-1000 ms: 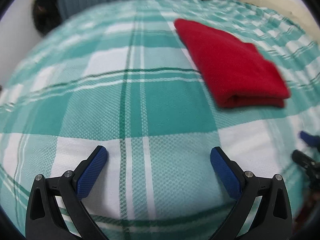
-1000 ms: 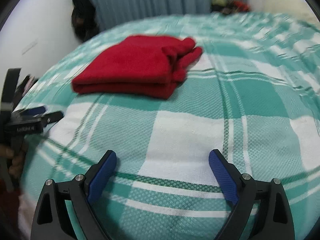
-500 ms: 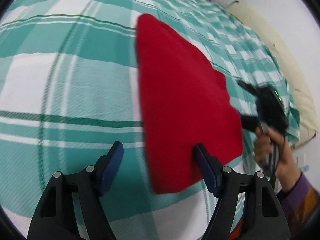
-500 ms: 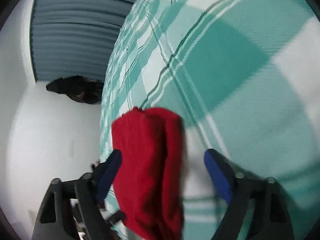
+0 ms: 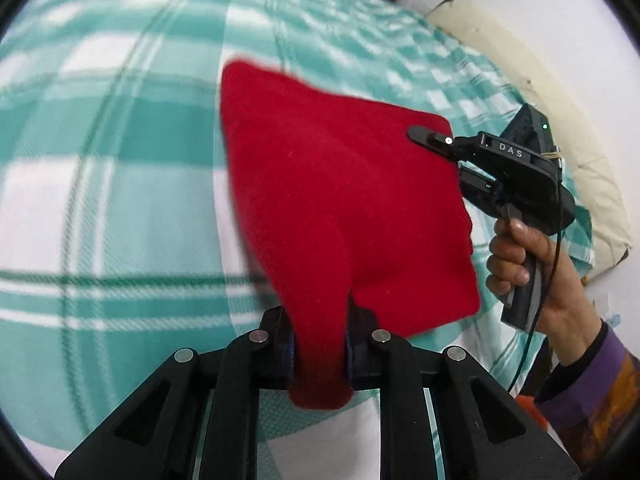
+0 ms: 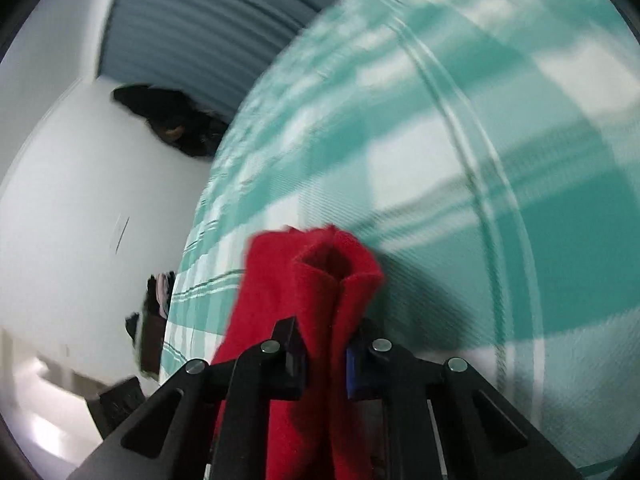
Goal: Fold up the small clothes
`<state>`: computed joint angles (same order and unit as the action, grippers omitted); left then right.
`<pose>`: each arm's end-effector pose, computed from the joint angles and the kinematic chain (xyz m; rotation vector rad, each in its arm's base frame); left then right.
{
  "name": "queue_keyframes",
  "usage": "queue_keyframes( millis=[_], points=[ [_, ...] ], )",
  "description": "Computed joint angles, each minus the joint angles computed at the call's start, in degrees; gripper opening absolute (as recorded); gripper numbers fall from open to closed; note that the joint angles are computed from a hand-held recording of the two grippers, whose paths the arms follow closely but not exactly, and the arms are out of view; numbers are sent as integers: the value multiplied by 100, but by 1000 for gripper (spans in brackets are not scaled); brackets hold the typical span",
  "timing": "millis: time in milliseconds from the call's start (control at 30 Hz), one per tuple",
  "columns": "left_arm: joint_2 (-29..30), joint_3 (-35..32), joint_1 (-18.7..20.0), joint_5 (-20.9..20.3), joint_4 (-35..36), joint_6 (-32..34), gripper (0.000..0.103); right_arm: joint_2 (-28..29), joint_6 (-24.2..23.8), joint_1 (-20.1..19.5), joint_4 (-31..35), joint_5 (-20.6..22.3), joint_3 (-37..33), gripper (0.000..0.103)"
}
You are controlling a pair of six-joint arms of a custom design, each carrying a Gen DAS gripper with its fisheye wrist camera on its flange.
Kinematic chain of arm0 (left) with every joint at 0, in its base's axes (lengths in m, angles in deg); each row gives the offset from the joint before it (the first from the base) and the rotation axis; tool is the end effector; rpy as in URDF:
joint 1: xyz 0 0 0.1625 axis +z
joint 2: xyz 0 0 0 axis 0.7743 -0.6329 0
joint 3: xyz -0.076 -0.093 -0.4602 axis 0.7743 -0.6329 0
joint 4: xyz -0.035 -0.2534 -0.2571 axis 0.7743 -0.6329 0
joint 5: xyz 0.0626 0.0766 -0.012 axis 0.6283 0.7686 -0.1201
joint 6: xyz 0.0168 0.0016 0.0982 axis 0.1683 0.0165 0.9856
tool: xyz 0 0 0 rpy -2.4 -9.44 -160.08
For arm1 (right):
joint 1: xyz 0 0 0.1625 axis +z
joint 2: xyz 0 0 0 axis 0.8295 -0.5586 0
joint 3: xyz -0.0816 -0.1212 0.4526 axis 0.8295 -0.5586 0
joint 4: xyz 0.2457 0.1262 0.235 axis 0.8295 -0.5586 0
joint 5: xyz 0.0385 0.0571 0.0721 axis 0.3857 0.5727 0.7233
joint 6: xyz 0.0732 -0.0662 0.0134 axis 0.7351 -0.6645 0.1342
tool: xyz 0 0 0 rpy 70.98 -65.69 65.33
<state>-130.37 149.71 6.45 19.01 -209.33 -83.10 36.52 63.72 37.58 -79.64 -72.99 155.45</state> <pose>-0.1305 -0.5287 0.1804 0.1274 2.8037 -0.6721 0.1876 -0.6931 0.1032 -0.2874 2.9835 -0.5682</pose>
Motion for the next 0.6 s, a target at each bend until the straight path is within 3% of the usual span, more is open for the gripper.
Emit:
queue_keyframes(
  millis=[100, 233, 333, 367, 400, 433, 467, 500, 533, 600],
  points=[
    [-279, -53, -161, 171, 85, 150, 16, -54, -232, 222, -134, 147, -76, 13],
    [-694, -84, -325, 404, 308, 273, 16, -142, -186, 390, -113, 565, -168, 13],
    [-822, -15, -322, 578, 456, 284, 22, -72, -267, 485, -26, 529, -290, 13],
    [-796, -27, -238, 601, 652, 89, 37, -12, -260, 489, 13, 435, -347, 14],
    [-706, -56, -143, 663, 852, -121, 63, 39, -203, 499, 51, 257, -375, 18],
    [-597, -69, -73, 895, 1063, -340, 74, 120, -115, 518, 47, -161, -397, 34],
    [-478, -43, -75, 1342, 1351, -611, 73, 179, -27, 564, -1, -761, -393, 49],
    [-407, 22, -125, 1747, 1637, -822, 71, 220, 7, 583, -73, -1361, -339, 86],
    [-397, 178, -191, 1987, 1684, -893, 72, 219, 64, 675, -188, -1925, -257, 100],
    [-542, 669, -472, 2318, 1381, -979, 78, 67, -162, 780, -817, -2501, 252, 100]
  ],
)
